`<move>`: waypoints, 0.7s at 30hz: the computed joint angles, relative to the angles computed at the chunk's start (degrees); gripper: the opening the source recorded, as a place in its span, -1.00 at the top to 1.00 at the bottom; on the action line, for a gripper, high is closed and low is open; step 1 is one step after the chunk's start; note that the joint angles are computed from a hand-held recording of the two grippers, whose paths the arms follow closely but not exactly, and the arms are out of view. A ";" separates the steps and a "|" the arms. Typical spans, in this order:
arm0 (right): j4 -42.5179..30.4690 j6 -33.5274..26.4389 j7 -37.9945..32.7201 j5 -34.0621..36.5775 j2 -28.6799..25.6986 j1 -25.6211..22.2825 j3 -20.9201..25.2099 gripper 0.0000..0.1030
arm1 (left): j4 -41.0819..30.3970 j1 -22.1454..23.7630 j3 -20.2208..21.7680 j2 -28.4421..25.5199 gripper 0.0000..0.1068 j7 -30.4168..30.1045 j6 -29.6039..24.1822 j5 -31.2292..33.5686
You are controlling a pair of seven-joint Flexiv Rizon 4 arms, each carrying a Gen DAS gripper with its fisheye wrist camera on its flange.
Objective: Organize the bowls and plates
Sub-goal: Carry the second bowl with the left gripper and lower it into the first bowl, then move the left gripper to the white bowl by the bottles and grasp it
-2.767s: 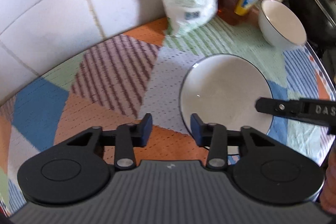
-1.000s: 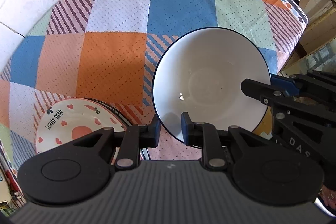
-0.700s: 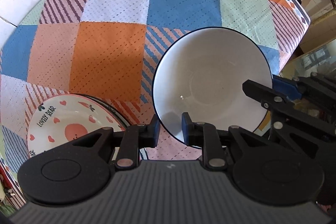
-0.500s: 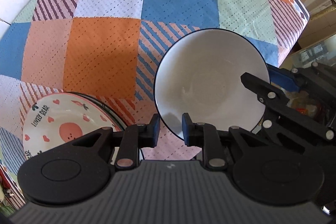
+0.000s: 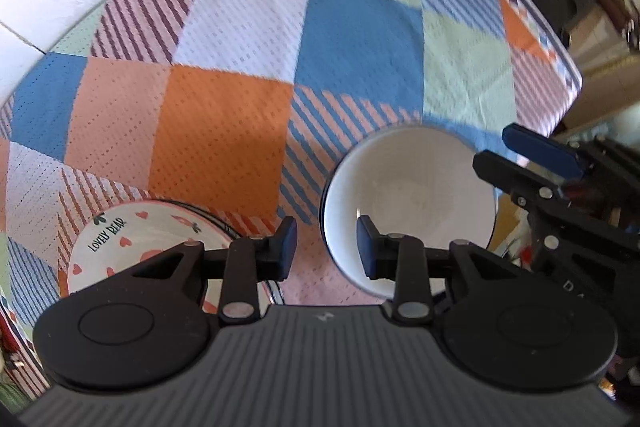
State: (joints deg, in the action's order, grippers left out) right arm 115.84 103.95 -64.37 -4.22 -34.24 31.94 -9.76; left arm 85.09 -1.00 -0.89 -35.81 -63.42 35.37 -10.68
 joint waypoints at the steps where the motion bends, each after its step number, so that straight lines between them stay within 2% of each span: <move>1: -0.59 0.61 -0.16 -0.32 -0.49 -1.52 1.19 0.36 | -0.47 0.02 -0.05 -0.22 0.41 -0.81 0.17 -0.51; 8: -5.76 2.21 -2.33 -3.88 -4.21 -11.11 7.47 0.27 | -3.35 -0.94 -0.85 -1.84 0.41 -5.79 3.63 -2.64; 10: -6.81 3.00 -3.76 -5.09 -5.16 -12.75 7.75 0.19 | -4.79 -1.59 -1.13 -2.74 0.41 -7.61 4.75 -2.97; 12: -7.93 3.99 -5.53 -6.31 -6.35 -14.43 7.93 -0.03 | -6.56 -2.43 -1.30 -3.88 0.41 -9.58 5.96 -3.03; 14: -9.49 4.45 -7.26 -7.99 -7.81 -16.89 8.95 -0.13 | -8.85 -3.39 -1.34 -5.36 0.36 -11.71 6.91 -2.79; 18: -13.43 4.00 -10.60 -12.58 -11.28 -22.81 12.28 -0.23 | -13.28 -5.68 -0.54 -8.06 0.34 -17.01 8.15 -1.20; 21: -16.28 1.88 -13.18 -16.80 -13.43 -27.42 15.50 -0.23 | -15.48 -6.77 -0.76 -9.71 0.26 -18.79 8.72 -0.15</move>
State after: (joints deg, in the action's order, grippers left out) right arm 99.55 105.82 -77.55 -21.02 -47.68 4.52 5.75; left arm 69.62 -7.77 -1.65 -45.52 -82.21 44.09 -10.84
